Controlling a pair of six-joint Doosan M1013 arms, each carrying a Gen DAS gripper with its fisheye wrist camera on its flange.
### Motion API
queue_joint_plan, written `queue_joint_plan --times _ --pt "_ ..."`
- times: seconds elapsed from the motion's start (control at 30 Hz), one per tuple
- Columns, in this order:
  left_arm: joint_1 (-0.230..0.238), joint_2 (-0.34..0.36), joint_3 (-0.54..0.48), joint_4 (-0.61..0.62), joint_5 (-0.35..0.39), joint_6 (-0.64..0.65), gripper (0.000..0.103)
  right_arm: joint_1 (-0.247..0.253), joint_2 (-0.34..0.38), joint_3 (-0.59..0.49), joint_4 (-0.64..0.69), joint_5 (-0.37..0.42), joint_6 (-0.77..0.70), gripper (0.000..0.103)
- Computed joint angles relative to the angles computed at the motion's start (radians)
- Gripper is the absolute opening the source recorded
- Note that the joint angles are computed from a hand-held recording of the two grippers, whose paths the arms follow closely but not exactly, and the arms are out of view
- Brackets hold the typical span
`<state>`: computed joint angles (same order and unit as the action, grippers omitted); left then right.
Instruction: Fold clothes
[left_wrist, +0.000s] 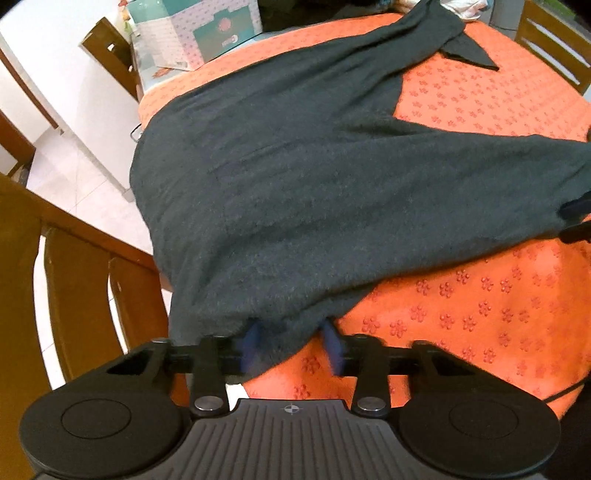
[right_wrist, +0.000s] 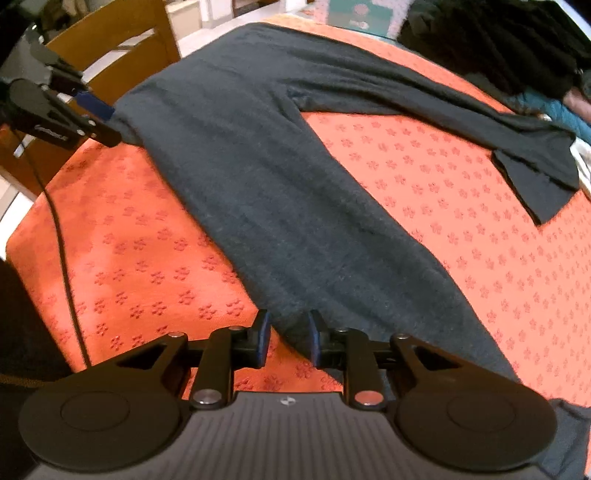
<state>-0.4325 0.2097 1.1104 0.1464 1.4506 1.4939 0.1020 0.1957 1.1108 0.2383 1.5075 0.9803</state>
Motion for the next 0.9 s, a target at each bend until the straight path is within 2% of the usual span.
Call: queue_joint_plan --times 0.03,0.07,0.23,0.37,0.57,0.7,0.73,0.9 --pt "0.001 -0.002 0.002 0.000 -0.006 0.006 0.004 -0.002 0.001 -0.001 0.001 -0.004 0.012 0.007" --pt "0.001 -0.004 0.002 0.005 -0.009 0.011 0.004 -0.003 0.005 -0.009 0.000 -0.001 0.025 0.001" --pt "0.031 -0.021 -0.018 -0.040 -0.015 0.015 0.003 -0.026 0.011 -0.063 0.046 0.033 0.048 0.002" --pt "0.051 -0.033 -0.028 -0.077 0.009 0.033 0.003 -0.044 0.014 -0.106 0.110 0.113 0.044 0.002" --pt "0.051 -0.024 -0.009 -0.092 0.067 0.026 0.004 -0.029 0.008 -0.059 0.091 0.156 0.057 0.002" --pt "0.045 -0.014 -0.009 -0.081 0.093 0.009 0.009 -0.033 0.004 -0.046 0.089 0.153 0.081 0.003" --pt "0.044 -0.015 -0.013 -0.083 0.095 0.005 0.015 -0.039 0.002 -0.049 0.095 0.154 0.086 0.004" --pt "0.034 -0.020 -0.052 -0.103 0.094 -0.024 0.030 -0.110 -0.008 -0.086 0.101 0.146 0.138 0.010"
